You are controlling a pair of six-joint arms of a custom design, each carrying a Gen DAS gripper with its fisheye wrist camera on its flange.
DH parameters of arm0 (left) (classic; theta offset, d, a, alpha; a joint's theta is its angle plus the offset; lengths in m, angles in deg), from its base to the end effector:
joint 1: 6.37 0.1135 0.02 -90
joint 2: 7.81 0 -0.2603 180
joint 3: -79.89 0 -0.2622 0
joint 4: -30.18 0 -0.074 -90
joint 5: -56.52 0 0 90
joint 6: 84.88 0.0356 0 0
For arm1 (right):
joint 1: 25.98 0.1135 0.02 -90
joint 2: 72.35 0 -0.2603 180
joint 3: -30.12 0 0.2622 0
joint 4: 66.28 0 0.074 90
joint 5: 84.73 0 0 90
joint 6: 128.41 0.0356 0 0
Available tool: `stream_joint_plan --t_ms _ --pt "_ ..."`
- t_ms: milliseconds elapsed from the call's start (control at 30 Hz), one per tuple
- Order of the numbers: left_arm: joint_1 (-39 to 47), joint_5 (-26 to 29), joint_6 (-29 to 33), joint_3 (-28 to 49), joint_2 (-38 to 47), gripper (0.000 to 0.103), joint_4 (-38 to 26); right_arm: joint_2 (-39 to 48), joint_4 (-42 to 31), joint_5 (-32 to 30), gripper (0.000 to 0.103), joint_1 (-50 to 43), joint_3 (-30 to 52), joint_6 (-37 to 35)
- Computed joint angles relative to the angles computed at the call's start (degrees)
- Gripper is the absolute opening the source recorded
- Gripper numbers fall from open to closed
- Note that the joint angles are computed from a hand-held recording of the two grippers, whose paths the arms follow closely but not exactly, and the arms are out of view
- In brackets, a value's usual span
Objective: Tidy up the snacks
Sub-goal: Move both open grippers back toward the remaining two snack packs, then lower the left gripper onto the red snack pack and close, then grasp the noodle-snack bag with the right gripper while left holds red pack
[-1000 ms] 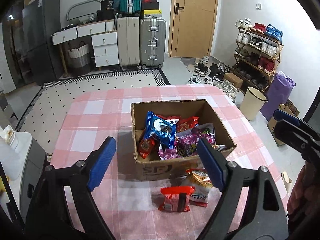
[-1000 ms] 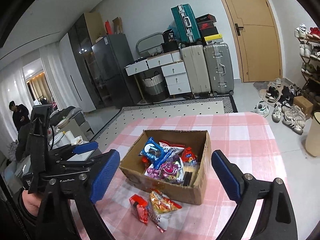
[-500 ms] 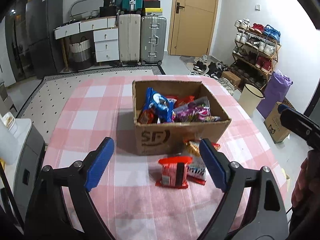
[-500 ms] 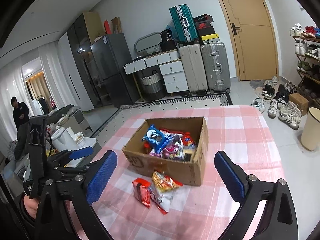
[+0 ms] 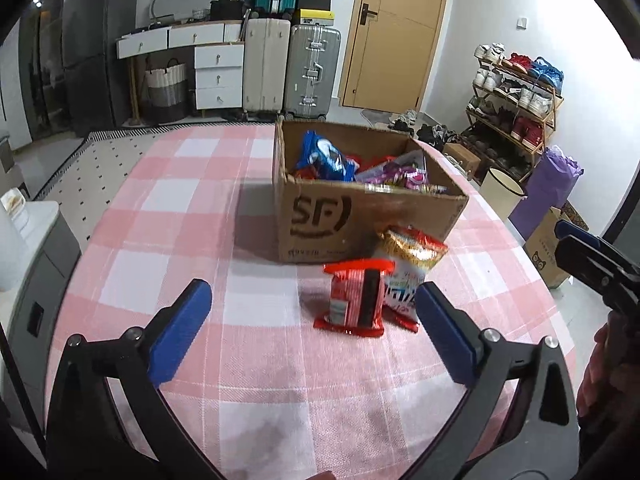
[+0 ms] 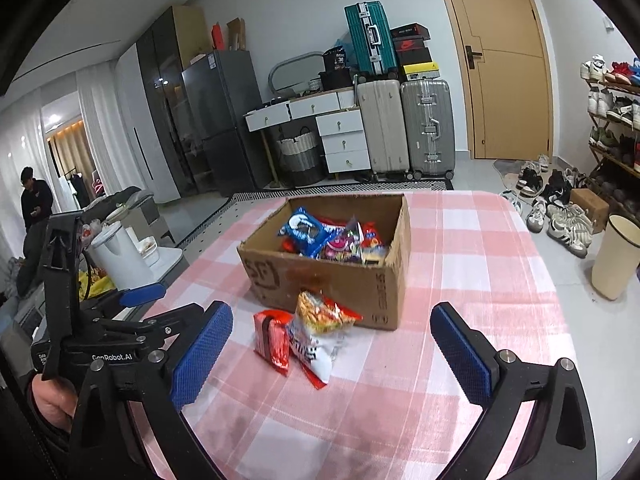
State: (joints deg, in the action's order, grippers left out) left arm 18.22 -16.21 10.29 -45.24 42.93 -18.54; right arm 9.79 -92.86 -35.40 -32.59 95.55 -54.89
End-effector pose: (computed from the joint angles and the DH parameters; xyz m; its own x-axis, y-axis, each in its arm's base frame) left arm 0.1805 0.0710 0.2581 -0.6542 -0.2048 -0.7280 -0.1468 0.9787 -0.1434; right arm 0.3097 -0.0125 0.2267 -0.5442 -0.1535 -0.8248 -0.5614 0.7972 0.2220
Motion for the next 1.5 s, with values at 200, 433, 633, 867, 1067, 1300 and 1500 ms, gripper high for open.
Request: stream_joint_plan --t_ms 200,433,633,867,1067,1300,1500 --pt "-4.6 -2.8 -1.1 -6.2 3.4 0.102 6.5 2.3 2.0 -0.1 0.101 0.0 -2.8 0.1" --pt "-7.5 -4.3 -3.5 -9.1 10.1 0.102 14.3 5.9 5.4 -0.1 0.101 0.0 -4.7 0.4" --pt "-8.7 -4.9 -5.2 -9.4 16.9 0.102 20.6 9.1 6.9 0.4 0.101 0.3 -5.0 0.4" --pt "-10.7 -6.7 -6.9 -7.0 24.8 0.102 26.3 12.0 8.4 0.1 0.101 0.2 -4.9 0.4" --pt "-12.3 -8.3 -8.3 -1.9 32.3 0.097 28.1 14.2 9.1 0.3 0.101 0.3 -4.3 0.5" --pt "-10.9 1.7 -6.9 5.0 40.1 0.042 25.7 16.2 8.5 0.0 0.101 0.2 -3.2 0.2" --pt "-10.3 3.1 -6.5 7.4 43.3 0.041 27.0 16.0 8.6 0.1 0.101 0.4 -3.5 0.0"
